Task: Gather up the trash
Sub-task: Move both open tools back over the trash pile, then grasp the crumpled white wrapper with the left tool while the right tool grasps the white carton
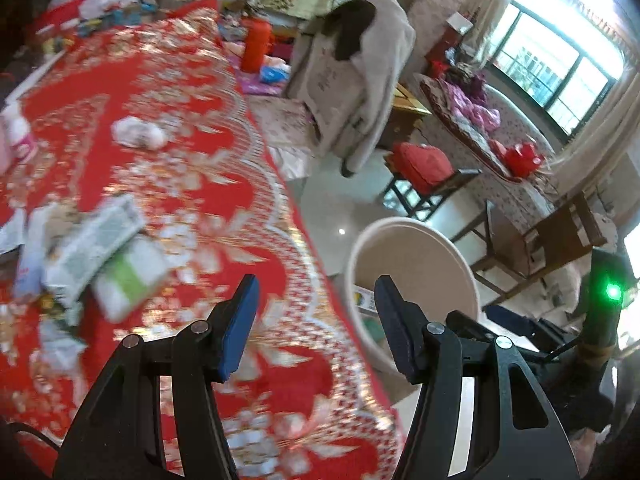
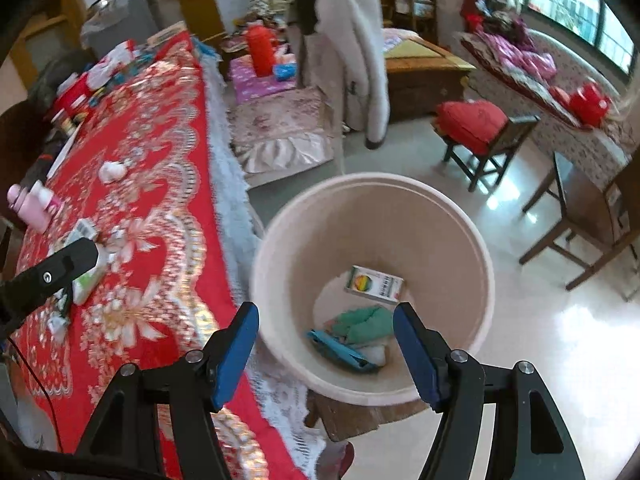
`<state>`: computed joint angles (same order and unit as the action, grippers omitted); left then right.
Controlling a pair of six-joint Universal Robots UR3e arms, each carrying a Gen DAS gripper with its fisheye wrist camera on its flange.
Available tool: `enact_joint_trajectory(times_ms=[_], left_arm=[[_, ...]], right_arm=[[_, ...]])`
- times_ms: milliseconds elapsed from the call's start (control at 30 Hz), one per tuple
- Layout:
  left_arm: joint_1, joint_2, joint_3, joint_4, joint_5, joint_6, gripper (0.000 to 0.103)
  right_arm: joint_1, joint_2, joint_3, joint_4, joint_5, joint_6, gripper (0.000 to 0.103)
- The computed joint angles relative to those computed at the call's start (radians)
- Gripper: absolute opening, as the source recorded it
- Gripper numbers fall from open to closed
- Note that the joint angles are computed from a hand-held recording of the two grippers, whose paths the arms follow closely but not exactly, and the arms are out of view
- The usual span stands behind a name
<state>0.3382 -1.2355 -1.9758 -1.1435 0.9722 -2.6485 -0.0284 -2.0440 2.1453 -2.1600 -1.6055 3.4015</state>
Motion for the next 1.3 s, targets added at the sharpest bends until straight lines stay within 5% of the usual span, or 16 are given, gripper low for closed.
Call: enact_joint_trajectory(times_ms=[367,733,1033,1300], left_arm=[[0.416,0.145,-0.003,-0.267,-0.063,0.269,0.058],[0.743,0.124,0.030,-0.390,-0.058,0.442,0.058],[0.897,0.040,0.049,-0.391,0.003,0.511,0.058],[0.871,-0.074,0.055,-0.339,0.078,0.482,0.058]], right_arm=[[0.278,0.326,-0.237,-0.106,-0.075,0.089,0.071],[0.450,0.609,-0.505,-0.112,-0.081,0.097,0.071],[0.516,0.778,-0.687,-0.085,-0.050,0.085,0.071],[0.536,0.882,-0.789,-0.064,0.028,0.085,0.071]])
